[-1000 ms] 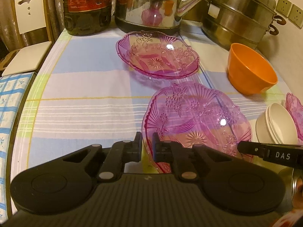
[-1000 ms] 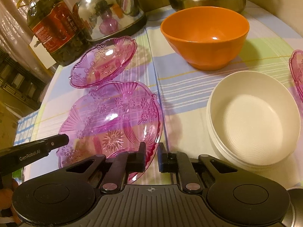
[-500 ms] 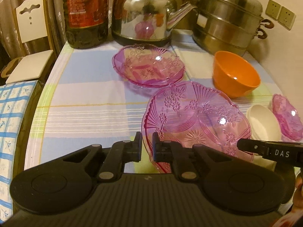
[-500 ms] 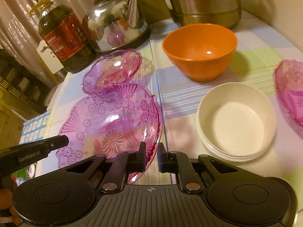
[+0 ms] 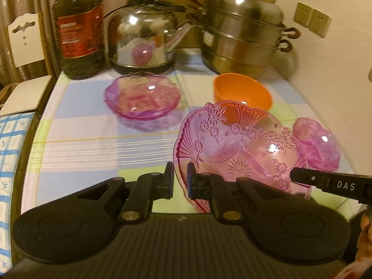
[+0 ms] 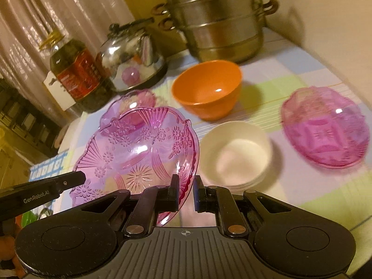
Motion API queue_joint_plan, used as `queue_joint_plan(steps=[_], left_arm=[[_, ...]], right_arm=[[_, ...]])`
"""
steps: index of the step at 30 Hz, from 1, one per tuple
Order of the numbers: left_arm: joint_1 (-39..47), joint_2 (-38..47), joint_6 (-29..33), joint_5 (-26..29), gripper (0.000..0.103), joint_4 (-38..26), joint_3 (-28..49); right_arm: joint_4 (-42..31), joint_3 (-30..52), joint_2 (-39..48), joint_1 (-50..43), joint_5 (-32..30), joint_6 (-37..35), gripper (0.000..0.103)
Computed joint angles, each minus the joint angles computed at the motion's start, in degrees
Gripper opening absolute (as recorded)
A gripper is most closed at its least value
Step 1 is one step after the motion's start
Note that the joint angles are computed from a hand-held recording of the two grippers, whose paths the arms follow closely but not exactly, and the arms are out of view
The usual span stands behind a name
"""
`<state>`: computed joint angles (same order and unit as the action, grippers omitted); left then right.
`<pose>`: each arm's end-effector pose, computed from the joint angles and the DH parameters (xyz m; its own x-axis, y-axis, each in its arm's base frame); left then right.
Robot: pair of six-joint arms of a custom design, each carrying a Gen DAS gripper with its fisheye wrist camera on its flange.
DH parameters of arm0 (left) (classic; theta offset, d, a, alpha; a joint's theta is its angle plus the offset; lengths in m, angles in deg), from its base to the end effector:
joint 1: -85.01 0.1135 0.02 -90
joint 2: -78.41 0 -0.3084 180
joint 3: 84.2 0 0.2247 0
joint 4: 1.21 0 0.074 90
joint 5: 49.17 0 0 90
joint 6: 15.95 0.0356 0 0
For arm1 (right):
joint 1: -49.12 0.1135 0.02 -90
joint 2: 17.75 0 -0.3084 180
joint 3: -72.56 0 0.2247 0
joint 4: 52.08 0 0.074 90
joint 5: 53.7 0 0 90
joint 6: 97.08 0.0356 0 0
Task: Organize plates and bowls
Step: 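Lift the pink plate with both grippers toward the pink plate by the wall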
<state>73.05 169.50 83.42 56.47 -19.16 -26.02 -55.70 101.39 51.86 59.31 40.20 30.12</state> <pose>0.2747 -0.0680 0.2158 -0.6891 0.3062 -0.6568 0.4847 0.8685 -0.1035 0.1588 0.0261 0.1792 -0.6263 0.5003 -0.5979 0.3139 0.8638 0.3941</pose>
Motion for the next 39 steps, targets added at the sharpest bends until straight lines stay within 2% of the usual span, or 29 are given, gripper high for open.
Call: queue_joint_plan(steps=[6,12,18,22,28,32,39], left_arm=[[-7.9,-3.8,-4.7,-2.9,0.009,-1.3,-0.3],[-16.1,-4.9,-9.0,-6.7,0.009,-2.0,0.4],[-23.5,-3.5,-12.4,-9.8,0.009,-2.2,2.2],[-28.2,-1.3,-14.3,-11.6,0.009,-2.1,4.2],[-33.6,3.3,-16.6,-13.2,0.009,-1.3,7.3],[-35.6,6.6,-17.5,-13.6,0.009,-0.5,9.2],[-38.0,13.4,-18.8,-14.0,0.009,-0.3,14.6]], right_arm=[[-10.5,-0.5,-12.2,-10.9,-5.4,-5.6,0.012],[-21.8,0.8,-21.4,-31.6,-19.0,-17.4,0.012],[-30.5,3.1,-22.0,-55.8,-33.8,-33.5,0.012],[-33.2,3.9,-18.6,-68.3,-39.8,-43.1,0.012],[-31.8,4.0,-9.5,-81.0,-44.7,-53.5,0.012],[-27.7,3.6,-4.1,-84.0,-45.0,-55.1,0.012],[-17.8,3.1,5.5,-84.6,-43.3,-53.8,0.012]])
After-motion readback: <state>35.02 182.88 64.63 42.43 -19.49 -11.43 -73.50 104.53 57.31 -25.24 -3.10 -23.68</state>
